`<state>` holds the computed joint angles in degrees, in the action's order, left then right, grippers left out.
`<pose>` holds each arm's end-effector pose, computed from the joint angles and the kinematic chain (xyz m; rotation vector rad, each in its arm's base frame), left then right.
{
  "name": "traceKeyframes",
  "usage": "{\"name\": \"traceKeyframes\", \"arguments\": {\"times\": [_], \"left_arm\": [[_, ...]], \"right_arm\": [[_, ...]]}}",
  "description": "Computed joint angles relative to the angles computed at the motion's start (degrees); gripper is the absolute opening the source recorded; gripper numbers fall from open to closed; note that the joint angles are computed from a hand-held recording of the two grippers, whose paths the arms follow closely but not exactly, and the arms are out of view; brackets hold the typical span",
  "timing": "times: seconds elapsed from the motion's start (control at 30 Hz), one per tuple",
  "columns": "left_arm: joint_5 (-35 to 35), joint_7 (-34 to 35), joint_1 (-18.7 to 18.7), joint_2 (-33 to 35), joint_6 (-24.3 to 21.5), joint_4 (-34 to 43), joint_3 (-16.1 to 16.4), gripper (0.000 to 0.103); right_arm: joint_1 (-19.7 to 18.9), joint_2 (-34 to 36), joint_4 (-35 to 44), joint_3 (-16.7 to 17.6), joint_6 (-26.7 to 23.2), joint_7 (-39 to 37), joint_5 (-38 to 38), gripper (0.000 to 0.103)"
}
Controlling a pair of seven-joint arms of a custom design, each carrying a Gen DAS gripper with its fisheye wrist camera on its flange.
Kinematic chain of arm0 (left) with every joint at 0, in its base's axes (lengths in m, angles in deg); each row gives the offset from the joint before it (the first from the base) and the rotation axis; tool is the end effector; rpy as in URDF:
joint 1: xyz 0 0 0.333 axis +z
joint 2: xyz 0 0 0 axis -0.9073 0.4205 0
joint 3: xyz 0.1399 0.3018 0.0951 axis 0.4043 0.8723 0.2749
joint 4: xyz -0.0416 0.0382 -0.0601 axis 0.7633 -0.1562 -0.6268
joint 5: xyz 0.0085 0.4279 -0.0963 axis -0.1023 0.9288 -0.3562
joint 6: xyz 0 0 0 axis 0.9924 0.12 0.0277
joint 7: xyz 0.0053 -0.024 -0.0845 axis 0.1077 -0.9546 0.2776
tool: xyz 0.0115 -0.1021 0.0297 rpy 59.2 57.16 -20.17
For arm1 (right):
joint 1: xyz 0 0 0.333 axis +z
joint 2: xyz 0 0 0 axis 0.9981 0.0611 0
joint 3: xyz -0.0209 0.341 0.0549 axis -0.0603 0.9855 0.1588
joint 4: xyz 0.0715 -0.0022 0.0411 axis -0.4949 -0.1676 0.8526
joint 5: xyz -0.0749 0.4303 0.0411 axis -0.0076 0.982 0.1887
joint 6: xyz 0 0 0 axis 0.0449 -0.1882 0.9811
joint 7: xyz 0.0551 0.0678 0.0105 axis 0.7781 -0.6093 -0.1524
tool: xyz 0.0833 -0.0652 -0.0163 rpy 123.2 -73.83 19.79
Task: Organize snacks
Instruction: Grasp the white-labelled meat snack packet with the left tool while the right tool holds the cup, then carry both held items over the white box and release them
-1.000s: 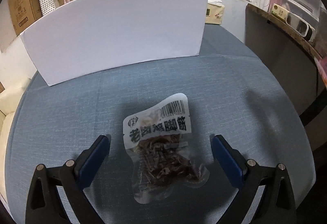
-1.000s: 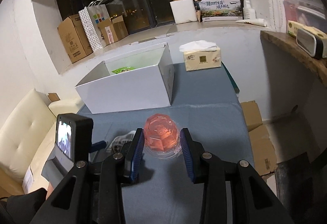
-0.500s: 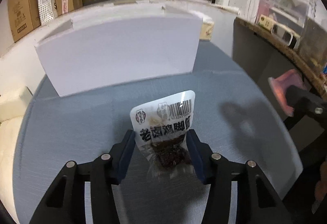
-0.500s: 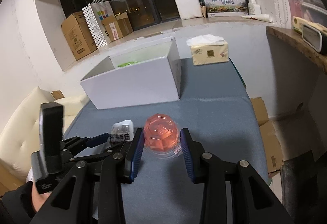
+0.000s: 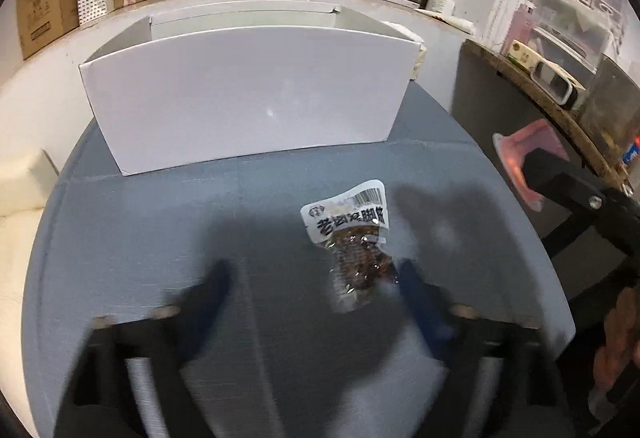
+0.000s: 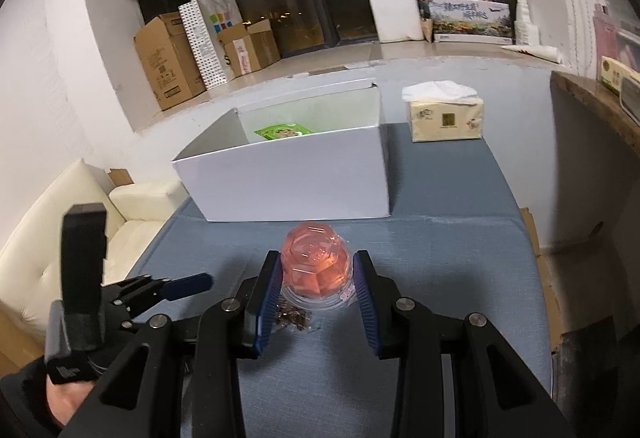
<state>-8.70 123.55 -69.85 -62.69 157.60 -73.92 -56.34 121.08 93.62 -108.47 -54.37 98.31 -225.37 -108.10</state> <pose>0.6108 -0.1783 0.3588 -1.3248 2.4600 -0.9749 0.5057 0.4451 0.4019 -1.4117 1.8189 -0.6681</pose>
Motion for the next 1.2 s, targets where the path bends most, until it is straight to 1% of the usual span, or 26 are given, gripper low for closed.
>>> {"name": "traceKeyframes", "arguments": {"times": [0.03,0.17,0.23,0.27,0.33,0.37,0.4,0.43,0.5,0.53,0.57,0.6,0.63,0.67,0.7,0.73,0.83,0.97,1.2], "left_arm": [[0.0,0.3,-0.7,0.2,1.8,-0.2,-0.5,0.097],[4.3,-1.0,-2.8,1.5,4.1,-0.6,-1.0,0.099],[10.5,-5.6,-5.2,2.9,6.6,-0.7,0.2,0.099],[12.0,-6.8,-5.3,3.5,6.9,-0.5,0.1,0.099],[17.5,-11.8,-6.9,4.3,8.1,-0.7,1.7,0.099],[19.2,-13.1,-6.4,4.6,8.6,-0.9,1.3,0.099],[16.8,-10.7,-4.0,4.8,8.2,-0.6,-1.1,0.099],[15.7,-9.5,-2.3,5.1,7.7,-0.3,-2.6,0.099],[14.1,-7.1,-0.3,5.2,8.2,-0.3,-4.5,0.089],[12.9,-5.4,0.9,5.2,7.7,0.2,-5.6,0.077],[13.0,-5.1,0.9,5.1,7.7,0.2,-5.3,0.063],[12.6,-4.4,1.5,5.0,6.2,0.7,-5.6,0.062],[12.8,-4.5,1.6,4.9,3.8,1.3,-5.1,0.062],[11.6,-3.1,2.1,4.7,2.9,1.3,-5.4,0.060],[9.6,-1.1,2.8,4.5,1.9,1.5,-5.9,0.059],[5.9,2.0,4.1,4.0,0.6,1.3,-6.9,0.059],[-1.0,8.3,4.9,2.2,-0.9,0.3,-7.0,0.059],[-6.9,13.3,4.7,-0.6,-4.5,-0.7,-5.1,0.059],[-14.8,19.5,2.8,-6.0,-9.4,-1.3,-0.2,0.059]], "right_arm": [[0.1,-0.5,-0.5,0.0,-0.5,0.1,0.1,0.040],[0.0,-2.6,-2.7,0.5,-2.0,1.2,-0.3,0.040],[-0.3,-3.7,-4.0,0.9,-2.5,2.3,-0.7,0.040],[-0.5,-4.1,-4.5,1.1,-2.6,2.8,-0.8,0.040],[-1.0,-4.7,-5.5,1.4,-2.5,3.3,-0.7,0.040],[-1.3,-5.0,-6.0,1.6,-2.4,3.6,-0.8,0.040],[-1.5,-5.2,-6.4,1.7,-2.3,4.1,-1.0,0.040],[-1.7,-5.3,-6.6,1.8,-2.0,4.4,-1.1,0.040],[-2.0,-5.3,-6.9,2.0,-1.7,5.2,-1.6,0.040],[-2.2,-5.2,-6.8,2.0,-1.4,5.5,-1.8,0.040],[-2.3,-5.1,-6.8,2.0,-1.2,5.9,-2.0,0.040],[-2.3,-4.9,-6.7,2.0,-1.0,6.1,-2.3,0.040],[-2.3,-4.7,-6.5,2.1,-0.7,6.3,-2.5,0.040],[-2.3,-4.7,-6.4,2.1,-0.7,6.5,-2.7,0.040],[-2.2,-4.6,-6.3,2.1,-0.7,6.7,-2.9,0.040],[-2.2,-4.5,-6.3,2.1,-0.7,6.9,-3.1,0.040],[-2.1,-4.5,-6.0,2.1,-0.9,6.8,-3.3,0.040],[-2.0,-4.3,-5.7,2.1,-0.9,7.0,-3.4,0.040],[-1.7,-3.4,-3.1,1.9,-1.6,4.6,-3.4,0.040]]}}
